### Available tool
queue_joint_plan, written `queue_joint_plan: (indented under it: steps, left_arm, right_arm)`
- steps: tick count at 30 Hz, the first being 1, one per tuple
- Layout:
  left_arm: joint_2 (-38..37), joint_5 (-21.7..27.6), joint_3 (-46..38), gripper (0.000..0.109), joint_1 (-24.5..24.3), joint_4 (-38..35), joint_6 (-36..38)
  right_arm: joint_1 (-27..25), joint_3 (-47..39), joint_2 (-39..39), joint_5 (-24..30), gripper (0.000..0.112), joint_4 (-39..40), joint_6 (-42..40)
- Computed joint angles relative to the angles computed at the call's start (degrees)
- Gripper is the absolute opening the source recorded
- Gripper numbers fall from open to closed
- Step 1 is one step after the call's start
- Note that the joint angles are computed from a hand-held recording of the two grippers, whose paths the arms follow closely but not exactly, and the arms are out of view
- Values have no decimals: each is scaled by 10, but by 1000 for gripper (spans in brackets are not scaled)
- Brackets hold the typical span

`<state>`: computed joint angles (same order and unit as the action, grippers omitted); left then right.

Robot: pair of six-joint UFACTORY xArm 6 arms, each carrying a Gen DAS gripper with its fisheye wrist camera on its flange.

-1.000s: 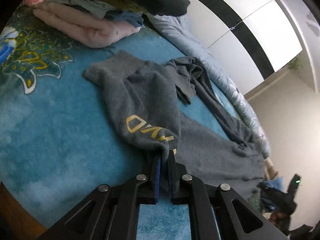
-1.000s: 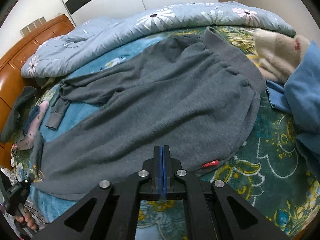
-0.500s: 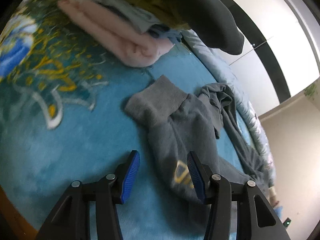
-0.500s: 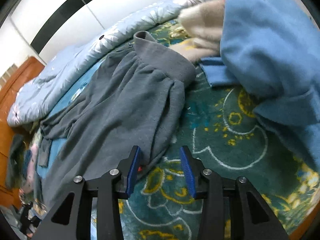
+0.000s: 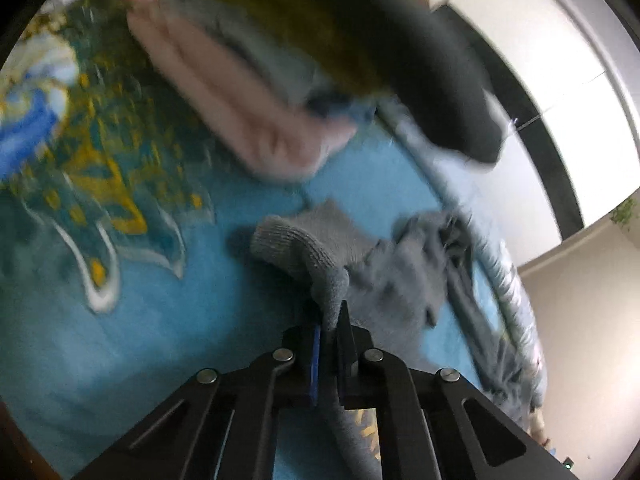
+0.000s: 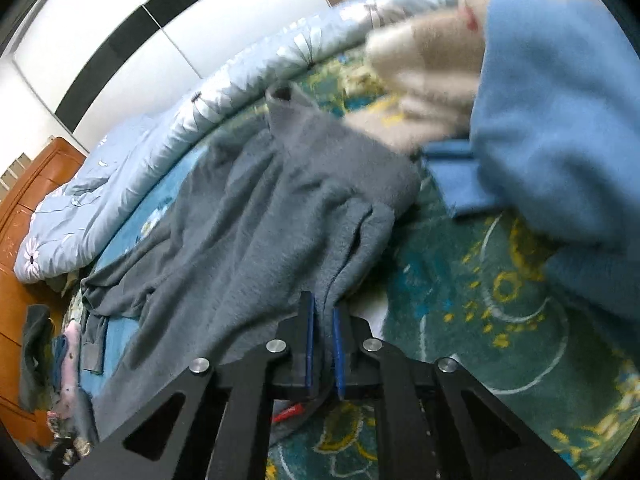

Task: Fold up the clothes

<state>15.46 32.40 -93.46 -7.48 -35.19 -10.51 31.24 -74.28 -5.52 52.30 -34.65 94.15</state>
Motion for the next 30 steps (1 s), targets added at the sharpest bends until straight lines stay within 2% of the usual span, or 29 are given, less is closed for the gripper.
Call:
queue_joint_plan:
  steps: [2,4,7,9,13,16,18,22,25,28,30]
  left_arm:
    - [-19,-26,15,6,5,8,12]
    - [-32,-23,25,6,12,16,28]
    - [-54,-16,61,6,16,19,46]
    - [-65,-20,88,6,14,25,40]
    - [-94,-14,141,6,23,23,37]
    - [-109,-7,162,7,32,2,50]
    - [-108,-6,159,7,29,13,43]
    - [-102,9,145,8,28,28,42]
    - [-96,36,125,13,34,18,63]
    - [-97,46,119,22,41,21,65]
    - [-98,47,118,29,47,27,59]
  right_arm:
    - [17,-8,-10,35,7,-37,8]
    - [37,-11,-24,68,7,-70,10]
    - [57,-4,-33,95,7,-74,2]
    - [61,19,-43,95,7,-58,14]
    - [54,71,-70,63,7,-42,50]
    - [54,54,-55,73,7,-43,38]
    - [57,29,-38,95,7,-42,15]
    - [56,30,-37,93,7,-37,-5]
    - [51,41,-46,75,7,-31,-15]
    - [56,33,-43,89,10,-38,-30]
    - [66,18,-35,114,21,-47,-41]
